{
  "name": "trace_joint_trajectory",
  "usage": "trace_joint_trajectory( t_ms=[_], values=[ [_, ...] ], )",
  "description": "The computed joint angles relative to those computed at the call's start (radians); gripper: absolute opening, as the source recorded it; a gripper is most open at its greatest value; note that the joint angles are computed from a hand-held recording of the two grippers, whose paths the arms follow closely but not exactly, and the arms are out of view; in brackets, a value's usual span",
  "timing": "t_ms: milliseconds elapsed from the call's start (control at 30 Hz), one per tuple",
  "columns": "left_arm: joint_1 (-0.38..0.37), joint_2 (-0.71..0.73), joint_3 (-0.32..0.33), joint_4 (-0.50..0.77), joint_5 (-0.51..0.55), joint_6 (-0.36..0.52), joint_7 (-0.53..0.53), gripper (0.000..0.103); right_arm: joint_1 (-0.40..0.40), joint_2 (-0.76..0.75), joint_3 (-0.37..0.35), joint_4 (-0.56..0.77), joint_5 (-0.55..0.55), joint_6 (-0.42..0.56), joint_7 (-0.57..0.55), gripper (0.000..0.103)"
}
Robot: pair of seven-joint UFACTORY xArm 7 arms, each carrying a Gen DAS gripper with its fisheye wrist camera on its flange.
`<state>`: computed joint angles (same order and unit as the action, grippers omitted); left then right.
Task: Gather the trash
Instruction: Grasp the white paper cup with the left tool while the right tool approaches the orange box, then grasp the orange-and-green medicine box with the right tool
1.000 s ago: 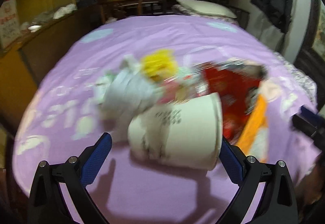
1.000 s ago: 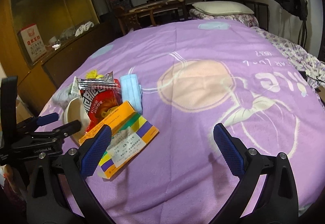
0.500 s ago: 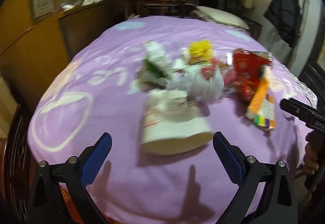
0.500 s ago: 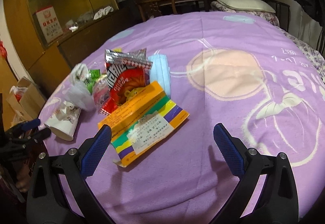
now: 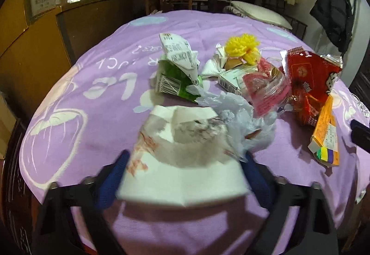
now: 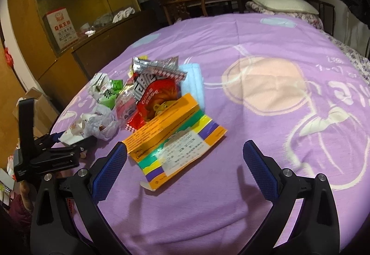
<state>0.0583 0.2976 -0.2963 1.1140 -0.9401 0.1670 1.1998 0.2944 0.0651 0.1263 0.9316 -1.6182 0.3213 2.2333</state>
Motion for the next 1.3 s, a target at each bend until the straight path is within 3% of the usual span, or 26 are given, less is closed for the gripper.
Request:
trace_joint_trajectory(
  t_ms=[100,267,300,400,567,667,733,867,967,1033,1200,1300],
  values=[
    [0.037,-0.011,-0.036,-0.006,-0.090,-0.020,0.086,0.087,0.001,0.050,-0.003,0.047,0.044,-0.019,-0.055,0.096],
    [0.022,-0.041,-0.007,-0.014,-0.181,0.006,0.160,0.087,0.018,0.132,-0.027,0.143,0.089,-0.046,-0.086,0.096],
    [0.015,-0.048,0.004,-0.015,-0.189,0.015,0.168,0.087,0.019,0.155,-0.030,0.164,0.140,-0.051,-0.128,0.096],
    [-0.016,-0.062,0.044,-0.027,-0.183,0.036,0.165,0.088,0.073,0.184,-0.032,0.197,0.335,0.106,-0.347,0.096],
    [-0.028,-0.062,0.072,-0.043,-0.201,0.002,0.201,0.088,0.134,0.102,-0.043,0.099,0.390,0.290,-0.457,0.096],
    [-0.018,-0.063,0.087,-0.043,-0.195,0.026,0.193,0.089,0.106,0.008,-0.037,-0.016,0.354,0.262,-0.401,0.096],
    [-0.012,-0.067,0.094,-0.043,-0.199,0.056,0.196,0.097,0.072,-0.050,-0.030,-0.076,0.266,0.190,-0.291,0.096],
    [-0.037,-0.053,0.096,-0.042,-0.205,0.011,0.213,0.097,0.012,-0.077,-0.009,-0.101,0.148,0.092,-0.121,0.096],
    [-0.053,-0.022,0.124,-0.028,-0.078,0.014,0.068,0.097,-0.003,-0.065,0.004,-0.090,0.129,0.105,-0.068,0.096],
    [-0.033,-0.015,0.113,-0.022,-0.050,0.022,0.029,0.097,-0.011,-0.063,0.004,-0.083,0.107,0.108,-0.032,0.096],
    [0.014,-0.009,0.068,-0.016,-0.036,-0.002,0.007,0.097,-0.025,-0.006,-0.004,-0.019,0.084,0.056,-0.032,0.096],
    [0.024,-0.004,0.058,-0.014,-0.014,0.000,-0.013,0.097,-0.001,0.040,0.005,0.025,0.204,0.113,-0.191,0.096]
  ],
)
